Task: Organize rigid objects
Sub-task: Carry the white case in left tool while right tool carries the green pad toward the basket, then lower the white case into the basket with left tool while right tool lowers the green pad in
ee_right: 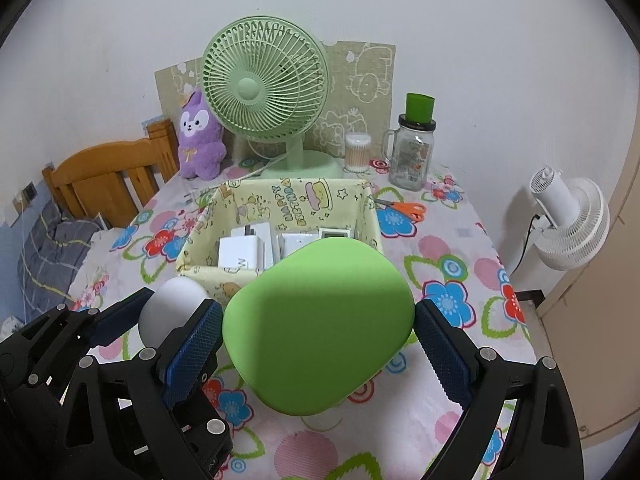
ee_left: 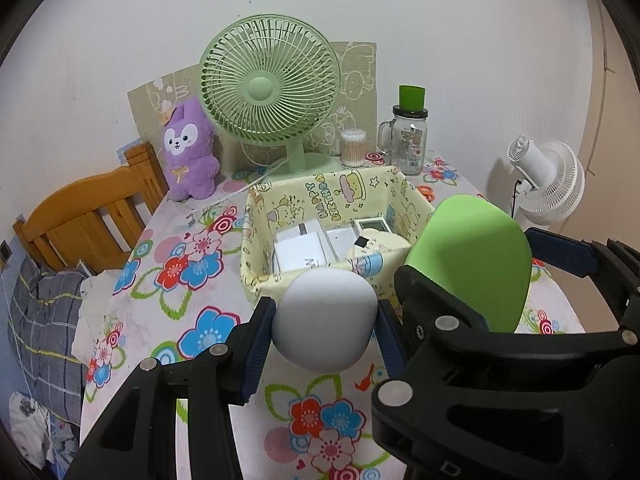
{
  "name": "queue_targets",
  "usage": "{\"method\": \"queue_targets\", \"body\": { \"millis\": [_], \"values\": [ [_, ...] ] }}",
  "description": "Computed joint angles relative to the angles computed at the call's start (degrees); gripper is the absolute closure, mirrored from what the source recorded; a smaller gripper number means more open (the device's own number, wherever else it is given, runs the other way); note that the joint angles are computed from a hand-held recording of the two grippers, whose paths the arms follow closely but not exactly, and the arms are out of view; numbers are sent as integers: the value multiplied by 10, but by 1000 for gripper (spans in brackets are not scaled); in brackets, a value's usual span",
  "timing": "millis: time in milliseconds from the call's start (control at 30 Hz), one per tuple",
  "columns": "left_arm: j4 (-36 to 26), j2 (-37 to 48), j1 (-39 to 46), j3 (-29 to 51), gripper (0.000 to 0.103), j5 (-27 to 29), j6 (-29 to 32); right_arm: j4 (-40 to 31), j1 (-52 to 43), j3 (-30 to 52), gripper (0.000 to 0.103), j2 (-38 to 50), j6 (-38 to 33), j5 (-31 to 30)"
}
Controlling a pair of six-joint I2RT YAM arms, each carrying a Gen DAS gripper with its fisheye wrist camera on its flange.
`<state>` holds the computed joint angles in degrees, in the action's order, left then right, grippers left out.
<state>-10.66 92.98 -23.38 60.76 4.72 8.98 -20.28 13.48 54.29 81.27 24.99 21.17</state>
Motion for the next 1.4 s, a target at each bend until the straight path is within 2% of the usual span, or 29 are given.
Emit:
{"method": "queue_targets", "body": {
  "millis": [700, 1067, 1400],
  "values": [
    [-33, 138, -8, 171, 51, -6, 4, 18, -82, 118, 7, 122, -48, -61],
    [-59, 228, -5, 261, 51, 19, -15, 37, -114, 162, 7, 195, -59, -108],
    [-88, 290, -9, 322, 50, 41, -34, 48, -132, 179, 7, 237, -79, -108]
  ]
}}
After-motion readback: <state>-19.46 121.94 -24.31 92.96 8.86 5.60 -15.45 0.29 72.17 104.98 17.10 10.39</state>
